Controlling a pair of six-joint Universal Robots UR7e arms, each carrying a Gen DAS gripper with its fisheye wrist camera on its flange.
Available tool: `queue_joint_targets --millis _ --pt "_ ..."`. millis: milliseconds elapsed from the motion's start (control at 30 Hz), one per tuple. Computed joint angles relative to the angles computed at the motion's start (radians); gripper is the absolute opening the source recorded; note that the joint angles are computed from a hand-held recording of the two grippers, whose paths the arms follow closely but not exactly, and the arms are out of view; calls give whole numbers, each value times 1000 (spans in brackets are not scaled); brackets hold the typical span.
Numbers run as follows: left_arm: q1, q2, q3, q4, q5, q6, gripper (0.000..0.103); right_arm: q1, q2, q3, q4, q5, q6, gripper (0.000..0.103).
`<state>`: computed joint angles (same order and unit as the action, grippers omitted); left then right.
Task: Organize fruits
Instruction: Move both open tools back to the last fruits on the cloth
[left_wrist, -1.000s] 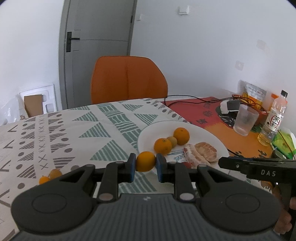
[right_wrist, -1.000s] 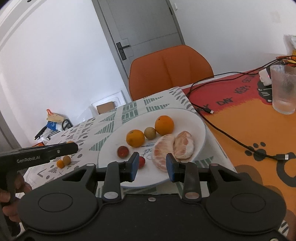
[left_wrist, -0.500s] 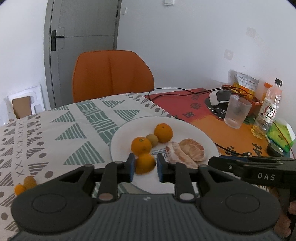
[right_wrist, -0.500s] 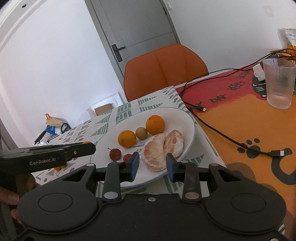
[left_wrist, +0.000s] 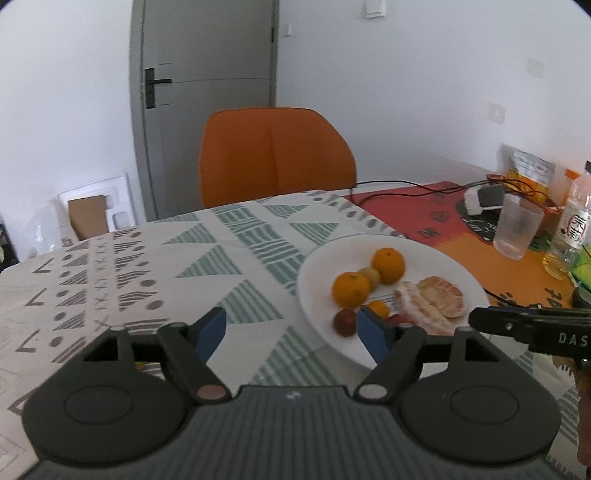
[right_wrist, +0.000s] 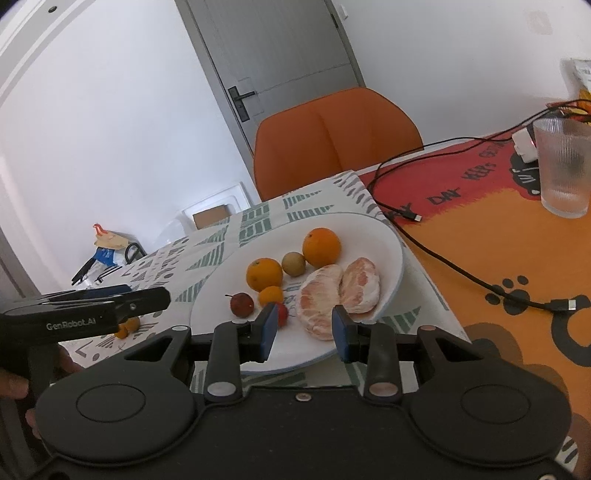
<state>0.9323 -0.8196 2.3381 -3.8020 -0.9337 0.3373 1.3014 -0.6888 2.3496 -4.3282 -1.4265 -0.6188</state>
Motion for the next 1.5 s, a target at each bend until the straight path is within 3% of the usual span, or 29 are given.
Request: queue_joint_targets --millis 167,467,833,1500 --pt "12 -37 29 -36 10 -3 86 21 19 -5 -29 -25 8 41" --pt "31 -106 72 -38 48 -5 91 66 49 -12 -43 -44 -18 64" --pt "61 -185 116 -68 63 0 94 122 93 -37 -71 -75 -19 101" --pt "139 -306 170 -82 45 12 98 222 161 -102 -24 -153 -21 103"
